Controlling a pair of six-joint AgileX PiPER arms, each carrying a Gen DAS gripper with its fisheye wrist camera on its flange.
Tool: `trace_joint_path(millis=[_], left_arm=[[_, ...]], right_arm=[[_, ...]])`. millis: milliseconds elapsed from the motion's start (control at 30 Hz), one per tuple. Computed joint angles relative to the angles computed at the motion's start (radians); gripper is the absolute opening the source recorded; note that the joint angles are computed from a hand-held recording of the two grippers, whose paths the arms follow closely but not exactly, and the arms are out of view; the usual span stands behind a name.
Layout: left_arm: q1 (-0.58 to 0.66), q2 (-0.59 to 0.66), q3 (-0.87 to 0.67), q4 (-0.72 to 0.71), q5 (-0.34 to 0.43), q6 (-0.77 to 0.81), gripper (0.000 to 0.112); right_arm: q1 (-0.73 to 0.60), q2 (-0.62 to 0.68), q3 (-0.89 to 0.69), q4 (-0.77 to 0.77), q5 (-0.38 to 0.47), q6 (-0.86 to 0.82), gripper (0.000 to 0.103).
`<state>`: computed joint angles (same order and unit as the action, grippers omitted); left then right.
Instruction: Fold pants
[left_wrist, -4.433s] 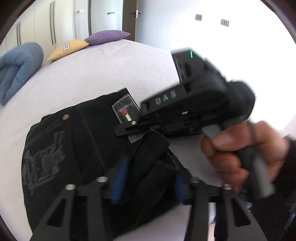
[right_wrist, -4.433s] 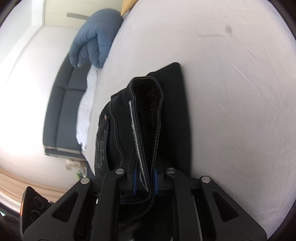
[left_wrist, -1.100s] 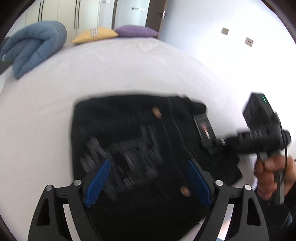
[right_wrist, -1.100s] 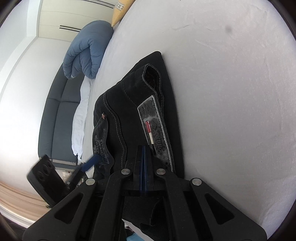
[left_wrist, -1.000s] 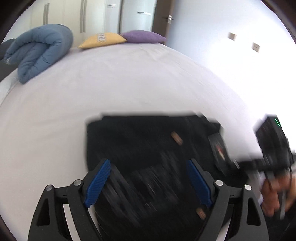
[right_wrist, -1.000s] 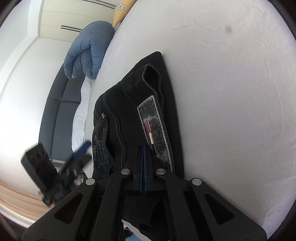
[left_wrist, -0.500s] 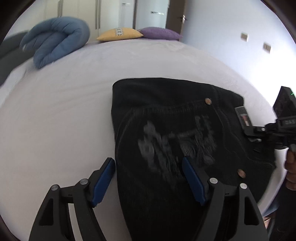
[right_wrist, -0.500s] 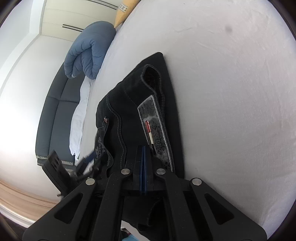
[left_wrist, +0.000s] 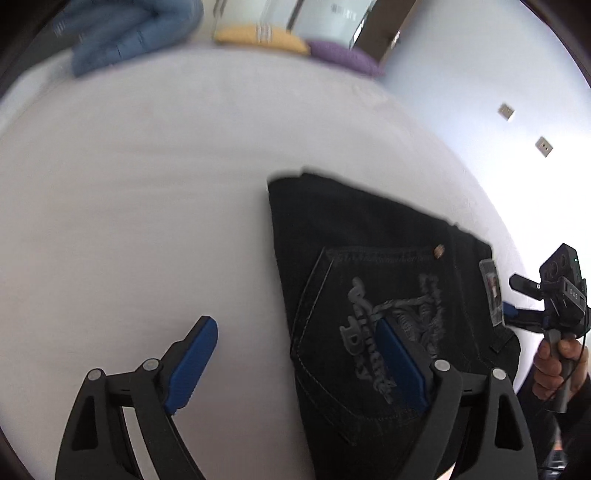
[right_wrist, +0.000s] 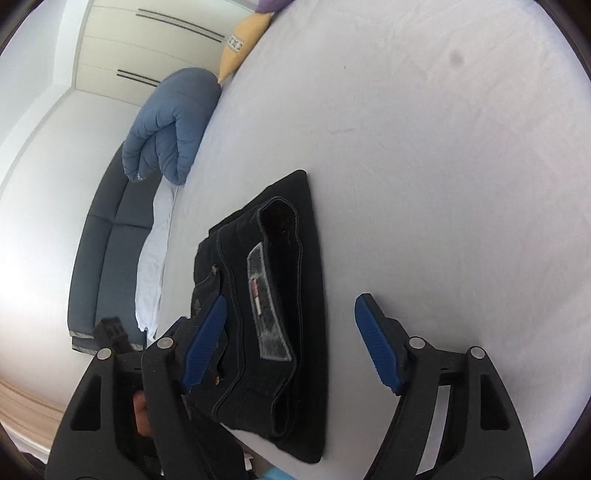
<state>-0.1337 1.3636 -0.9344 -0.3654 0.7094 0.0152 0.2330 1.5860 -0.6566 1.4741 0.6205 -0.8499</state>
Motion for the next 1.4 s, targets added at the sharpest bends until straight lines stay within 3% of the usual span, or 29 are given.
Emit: trace_joint_path(millis=[100, 167, 267, 300, 533, 733, 867, 1067, 1133, 1233, 1400], left_arm=[[-0.008, 0.061, -0.047, -0.01, 0.004, 0.022, 0.092], [-0.013, 0.093, -0.088, -0.01, 0.033, 0.016, 0.092], [-0.04, 0.136, -0.146, 0.022, 0.075, 0.008, 0.068], [-0.044, 0.147, -0.163, 0.006, 0.093, 0.019, 0.053], [-0.061, 0.14, -0.219, 0.028, 0.136, -0.069, 0.02], [-0.006, 0.105, -0.276, -0.019, 0.159, -0.054, 0.017], [-0.003, 0.172, -0.439, 0.004, 0.191, -0.067, 0.017], [-0.042, 0.363, -0.627, 0.076, 0.21, -0.098, 0.019], [-0.062, 0.455, -0.719, 0.122, 0.239, -0.134, 0.024], [-0.074, 0.489, -0.716, 0.151, 0.22, -0.155, 0.032], [-0.064, 0.422, -0.591, 0.133, 0.122, -0.131, 0.043]], right_arm=[[0.017, 0.072, -0.095, -0.111, 0.013, 0.1, 0.063], [0.051, 0.119, -0.167, -0.23, 0.025, 0.207, 0.042], [0.066, 0.187, -0.249, -0.331, 0.048, 0.292, 0.029], [0.062, 0.196, -0.259, -0.325, 0.056, 0.286, 0.027], [0.12, 0.124, -0.271, -0.441, -0.008, 0.381, 0.014], [0.138, 0.034, -0.337, -0.546, 0.036, 0.476, 0.014], [0.073, 0.021, -0.425, -0.575, 0.1, 0.481, 0.014], [-0.062, 0.178, -0.616, -0.602, 0.206, 0.507, 0.014], [-0.086, 0.251, -0.658, -0.651, 0.21, 0.542, 0.014], [-0.115, 0.325, -0.648, -0.679, 0.183, 0.533, 0.021], [-0.187, 0.31, -0.531, -0.481, 0.142, 0.313, 0.026]])
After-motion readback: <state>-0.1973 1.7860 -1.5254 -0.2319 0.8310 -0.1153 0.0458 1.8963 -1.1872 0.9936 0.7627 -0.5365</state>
